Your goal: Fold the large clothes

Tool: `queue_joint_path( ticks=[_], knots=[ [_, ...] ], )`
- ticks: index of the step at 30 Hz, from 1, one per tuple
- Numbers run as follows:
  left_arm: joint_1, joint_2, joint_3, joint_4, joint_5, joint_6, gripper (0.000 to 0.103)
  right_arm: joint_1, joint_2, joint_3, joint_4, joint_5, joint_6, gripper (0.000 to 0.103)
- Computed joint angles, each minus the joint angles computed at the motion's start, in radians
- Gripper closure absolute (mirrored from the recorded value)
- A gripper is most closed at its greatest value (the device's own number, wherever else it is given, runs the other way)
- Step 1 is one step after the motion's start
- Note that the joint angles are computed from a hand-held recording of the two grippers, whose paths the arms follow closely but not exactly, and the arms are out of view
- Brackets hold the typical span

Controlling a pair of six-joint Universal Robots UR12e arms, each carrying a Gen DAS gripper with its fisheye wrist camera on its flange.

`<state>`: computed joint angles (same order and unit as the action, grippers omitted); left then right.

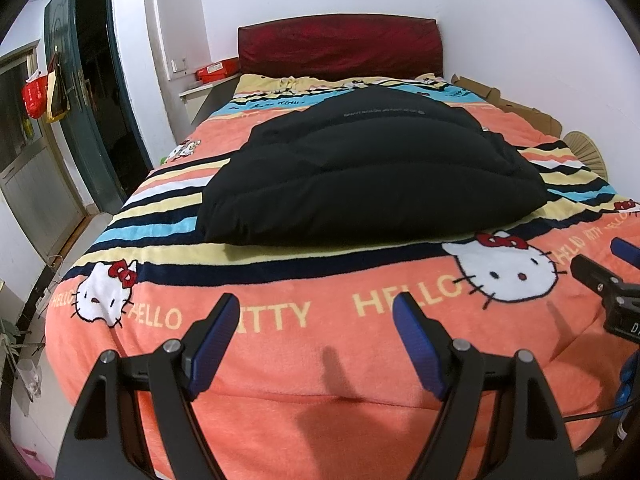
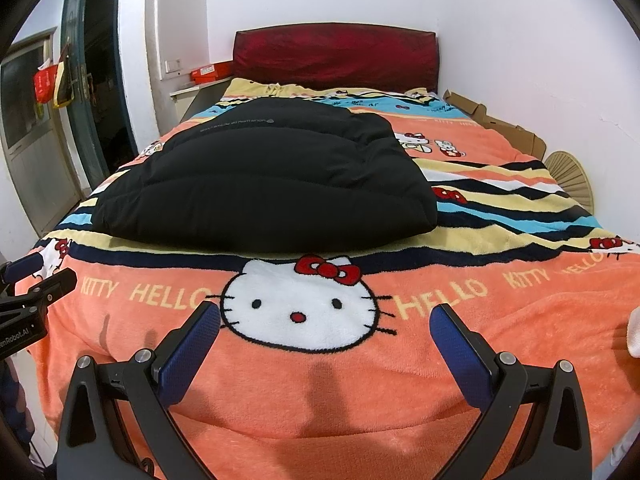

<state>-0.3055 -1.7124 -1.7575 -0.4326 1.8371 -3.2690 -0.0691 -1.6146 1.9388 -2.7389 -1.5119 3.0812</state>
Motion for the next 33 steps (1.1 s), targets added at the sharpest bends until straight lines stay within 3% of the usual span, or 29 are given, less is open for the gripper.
queue_joint_path(
  ticks=[33],
  knots=[
    [0.005, 0.003, -0.007, 0.008, -0.004, -0.010, 0.025, -0.002, -0.001, 0.001, 0.001, -0.006, -0.009, 0.000]
  ],
)
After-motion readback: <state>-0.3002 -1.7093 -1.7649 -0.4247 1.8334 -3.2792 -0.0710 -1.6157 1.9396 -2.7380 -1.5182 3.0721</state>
